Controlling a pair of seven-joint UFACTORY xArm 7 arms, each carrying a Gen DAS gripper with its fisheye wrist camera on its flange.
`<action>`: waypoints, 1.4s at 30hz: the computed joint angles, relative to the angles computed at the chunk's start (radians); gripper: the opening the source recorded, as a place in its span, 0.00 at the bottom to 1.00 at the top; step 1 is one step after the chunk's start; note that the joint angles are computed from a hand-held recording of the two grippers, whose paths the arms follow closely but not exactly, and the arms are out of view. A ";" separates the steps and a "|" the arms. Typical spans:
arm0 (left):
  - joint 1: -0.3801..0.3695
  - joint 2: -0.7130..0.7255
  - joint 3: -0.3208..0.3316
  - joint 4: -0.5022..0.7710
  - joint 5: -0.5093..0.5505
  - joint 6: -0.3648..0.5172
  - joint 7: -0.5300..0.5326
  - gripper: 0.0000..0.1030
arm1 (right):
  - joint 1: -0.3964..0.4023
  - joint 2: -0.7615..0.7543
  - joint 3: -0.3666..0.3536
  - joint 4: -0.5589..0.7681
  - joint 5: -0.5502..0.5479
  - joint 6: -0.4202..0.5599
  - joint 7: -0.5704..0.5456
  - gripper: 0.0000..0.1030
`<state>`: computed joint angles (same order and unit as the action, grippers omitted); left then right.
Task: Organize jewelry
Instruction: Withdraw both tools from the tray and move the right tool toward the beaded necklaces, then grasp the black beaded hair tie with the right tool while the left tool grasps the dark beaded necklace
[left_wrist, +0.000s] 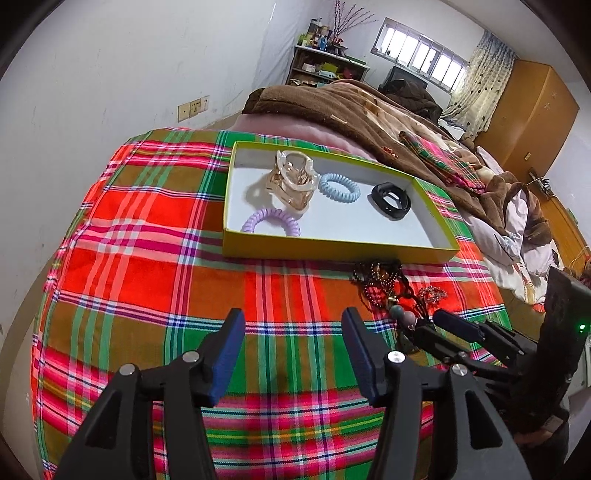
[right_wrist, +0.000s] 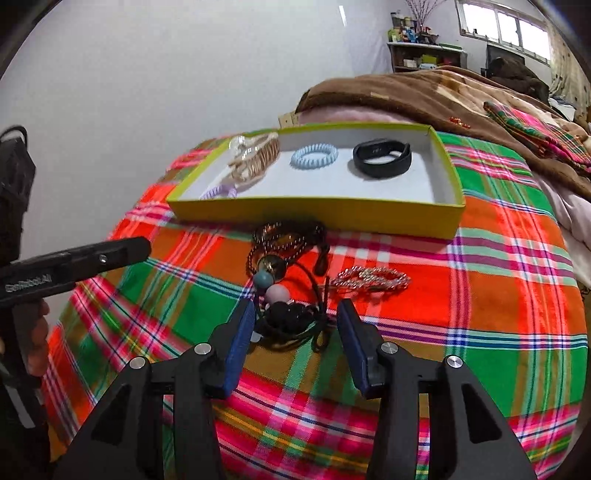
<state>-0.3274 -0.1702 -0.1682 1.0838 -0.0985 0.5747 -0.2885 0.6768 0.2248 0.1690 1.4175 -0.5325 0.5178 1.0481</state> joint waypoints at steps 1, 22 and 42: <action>-0.001 -0.002 0.000 -0.002 -0.002 -0.001 0.002 0.55 | 0.002 0.008 0.002 0.009 0.000 0.002 -0.006 0.46; -0.003 -0.001 -0.003 -0.008 0.007 0.014 -0.003 0.55 | 0.001 -0.124 0.007 -0.109 -0.284 -0.038 0.271 0.24; -0.038 0.120 -0.018 0.122 -0.036 0.033 0.048 0.55 | -0.202 -0.336 0.131 -0.340 -0.320 -0.042 0.438 0.24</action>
